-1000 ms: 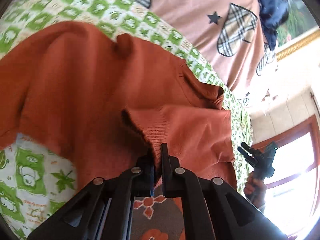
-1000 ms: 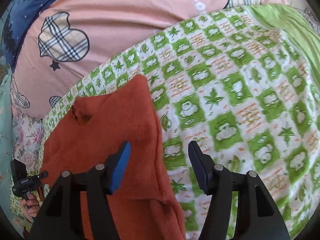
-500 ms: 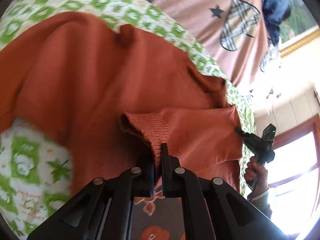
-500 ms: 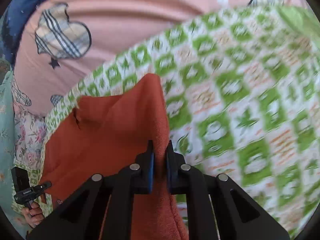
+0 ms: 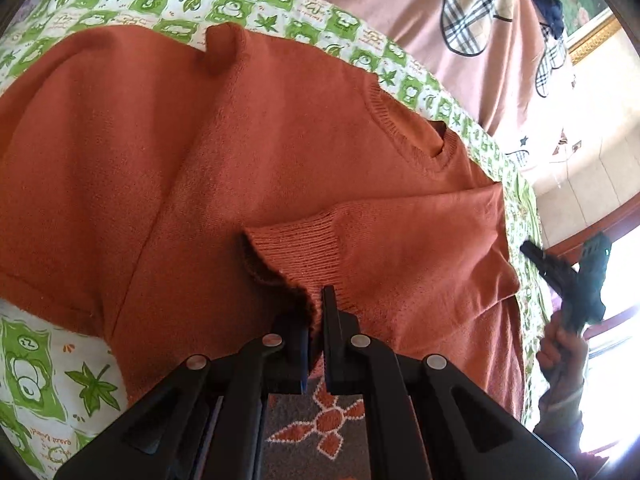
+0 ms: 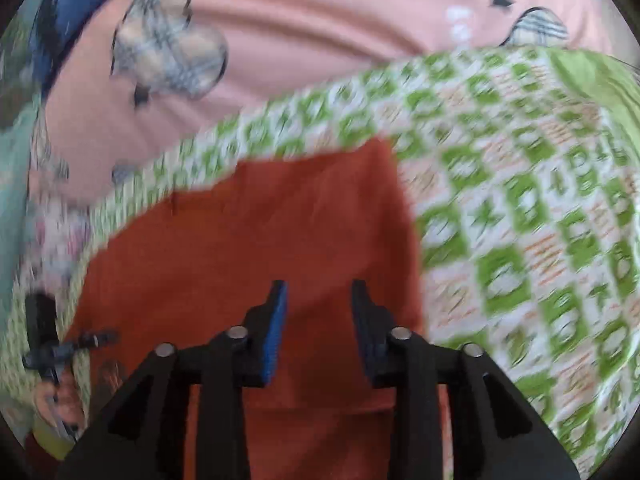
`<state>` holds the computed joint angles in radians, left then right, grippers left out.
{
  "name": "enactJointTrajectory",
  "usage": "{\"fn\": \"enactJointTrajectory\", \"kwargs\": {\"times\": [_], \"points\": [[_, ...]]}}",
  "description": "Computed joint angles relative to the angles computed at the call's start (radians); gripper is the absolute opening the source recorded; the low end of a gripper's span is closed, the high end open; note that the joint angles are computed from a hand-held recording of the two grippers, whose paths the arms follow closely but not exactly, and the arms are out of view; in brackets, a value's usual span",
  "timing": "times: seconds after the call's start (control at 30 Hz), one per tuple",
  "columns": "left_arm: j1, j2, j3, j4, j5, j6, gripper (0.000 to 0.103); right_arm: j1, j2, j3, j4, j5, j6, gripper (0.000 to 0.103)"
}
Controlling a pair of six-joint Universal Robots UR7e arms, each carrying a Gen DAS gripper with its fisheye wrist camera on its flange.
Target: Fold small clothes
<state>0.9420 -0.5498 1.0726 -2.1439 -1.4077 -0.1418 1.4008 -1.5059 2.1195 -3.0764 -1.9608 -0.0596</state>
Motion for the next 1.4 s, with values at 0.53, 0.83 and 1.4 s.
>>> {"fn": "enactJointTrajectory", "kwargs": {"times": [0.53, 0.83, 1.4], "points": [[0.011, -0.372, 0.487, -0.323, 0.078, -0.218, 0.018, 0.088, -0.037, 0.144, -0.077, 0.056, 0.115, 0.05], [0.105, -0.541, 0.603, -0.524, 0.074, -0.415, 0.049, 0.196, 0.036, 0.171, -0.07, 0.063, 0.125, 0.056], [0.233, -0.387, 0.397, -0.551, 0.08, -0.617, 0.002, 0.232, 0.069, 0.163, -0.044, 0.041, 0.138, 0.056]]}}
